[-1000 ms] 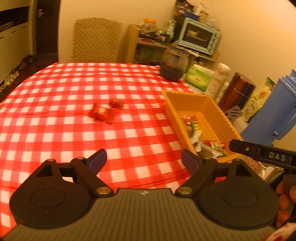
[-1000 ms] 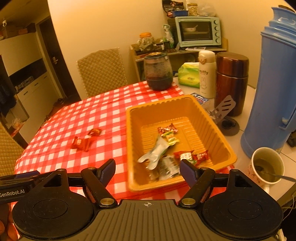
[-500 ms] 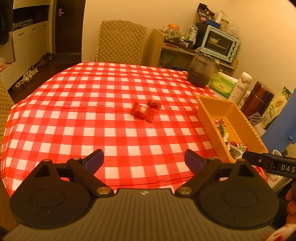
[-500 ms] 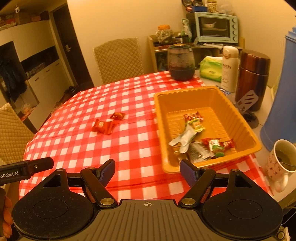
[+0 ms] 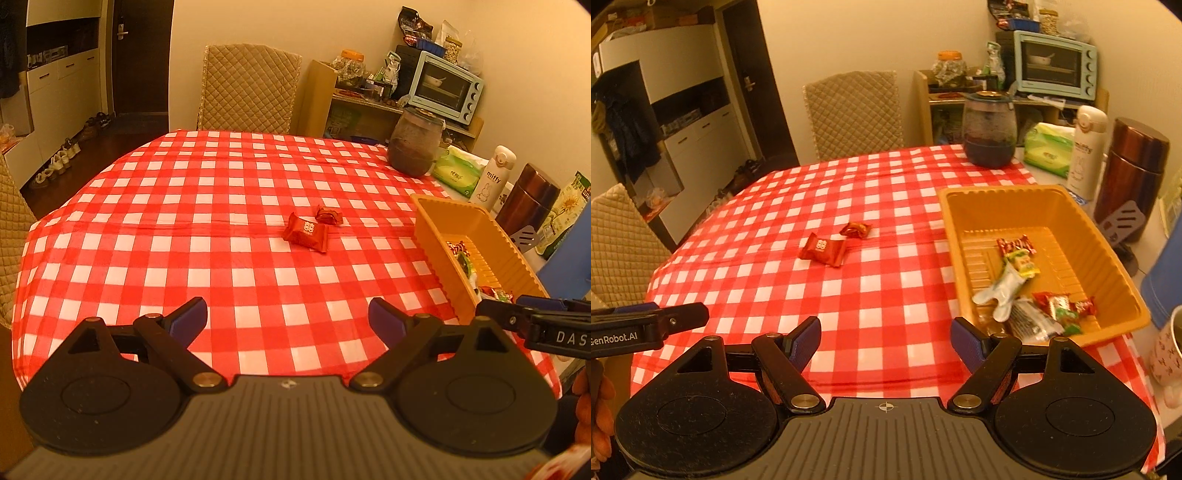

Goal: Organize snacks
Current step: 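Lower both open grippers over the two red candies on the cloth, then close the left gripper on the large red candy packet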

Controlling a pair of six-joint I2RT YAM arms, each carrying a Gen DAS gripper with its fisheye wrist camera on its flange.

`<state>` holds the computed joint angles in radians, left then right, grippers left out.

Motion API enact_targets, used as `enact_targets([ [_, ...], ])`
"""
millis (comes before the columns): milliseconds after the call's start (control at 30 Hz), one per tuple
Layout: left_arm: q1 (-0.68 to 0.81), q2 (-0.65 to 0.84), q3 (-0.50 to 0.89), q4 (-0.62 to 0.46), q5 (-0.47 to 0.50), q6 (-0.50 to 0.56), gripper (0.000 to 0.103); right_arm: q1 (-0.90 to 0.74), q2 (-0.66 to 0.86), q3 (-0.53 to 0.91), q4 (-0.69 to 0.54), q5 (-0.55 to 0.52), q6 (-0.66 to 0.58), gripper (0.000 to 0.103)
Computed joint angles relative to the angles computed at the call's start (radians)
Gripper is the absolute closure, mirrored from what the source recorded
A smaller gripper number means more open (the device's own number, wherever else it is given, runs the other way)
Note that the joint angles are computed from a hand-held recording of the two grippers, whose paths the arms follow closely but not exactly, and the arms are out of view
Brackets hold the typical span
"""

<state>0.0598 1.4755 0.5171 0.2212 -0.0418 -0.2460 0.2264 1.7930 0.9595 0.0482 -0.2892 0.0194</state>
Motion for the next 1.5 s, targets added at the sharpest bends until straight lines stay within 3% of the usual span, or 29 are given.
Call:
enact_targets([
  [267,0.028,0.185,0.114,0.062,0.028,0.056,0.01,0.023,0.145,0.135,0.023,-0.007,0.004,0.026],
  [800,0.064,0.61,0.449,0.176,0.069,0.174,0.01,0.065,0.537,0.557,-0.003,0.025,0.014,0.027],
  [1033,0.056,0.763,0.569,0.231,0.068,0.237,0.01,0.072,0.66,0.704,-0.028,0.024,0.009,0.049],
  [1200,0.048,0.844,0.655,0.225,0.078,0.262,0.011,0.069,0.711,0.778,-0.044,0.021,0.02,0.053],
  [1500,0.041,0.948,0.79,0.181,0.114,0.256,0.029,0.061,0.733,0.811,-0.046,0.011,0.043,0.053],
])
